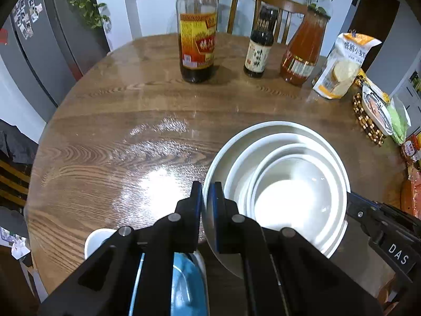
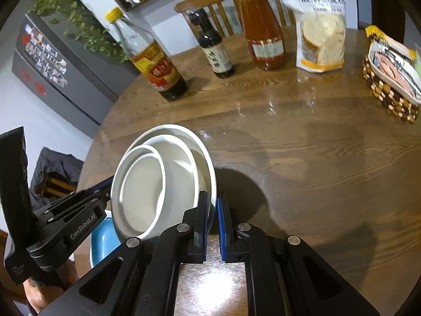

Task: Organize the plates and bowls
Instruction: 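Lift the nested bowls with the left gripper and carry them over the teal plate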

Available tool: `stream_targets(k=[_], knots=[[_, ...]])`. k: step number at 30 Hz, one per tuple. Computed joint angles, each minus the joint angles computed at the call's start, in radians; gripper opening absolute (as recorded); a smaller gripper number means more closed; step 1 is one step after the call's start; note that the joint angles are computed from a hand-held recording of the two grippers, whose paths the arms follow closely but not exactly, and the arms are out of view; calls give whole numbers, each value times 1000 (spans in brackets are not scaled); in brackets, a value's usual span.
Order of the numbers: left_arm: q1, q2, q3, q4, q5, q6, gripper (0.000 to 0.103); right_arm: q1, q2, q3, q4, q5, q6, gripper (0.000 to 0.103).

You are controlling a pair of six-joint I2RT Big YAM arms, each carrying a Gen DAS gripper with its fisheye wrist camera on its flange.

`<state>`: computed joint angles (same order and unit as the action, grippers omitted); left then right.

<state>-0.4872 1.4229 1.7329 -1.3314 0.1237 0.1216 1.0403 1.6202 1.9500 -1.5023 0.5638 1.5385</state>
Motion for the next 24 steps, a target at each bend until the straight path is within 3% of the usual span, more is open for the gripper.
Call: stream_targets(k=[12,24], knots=[[68,-81,-43,1,-7,-5,4,39,76,119,-4,5,-68,11],[176,-178,-108,-6,-37,-13,5,64,185,270,29,-33,-204,11]])
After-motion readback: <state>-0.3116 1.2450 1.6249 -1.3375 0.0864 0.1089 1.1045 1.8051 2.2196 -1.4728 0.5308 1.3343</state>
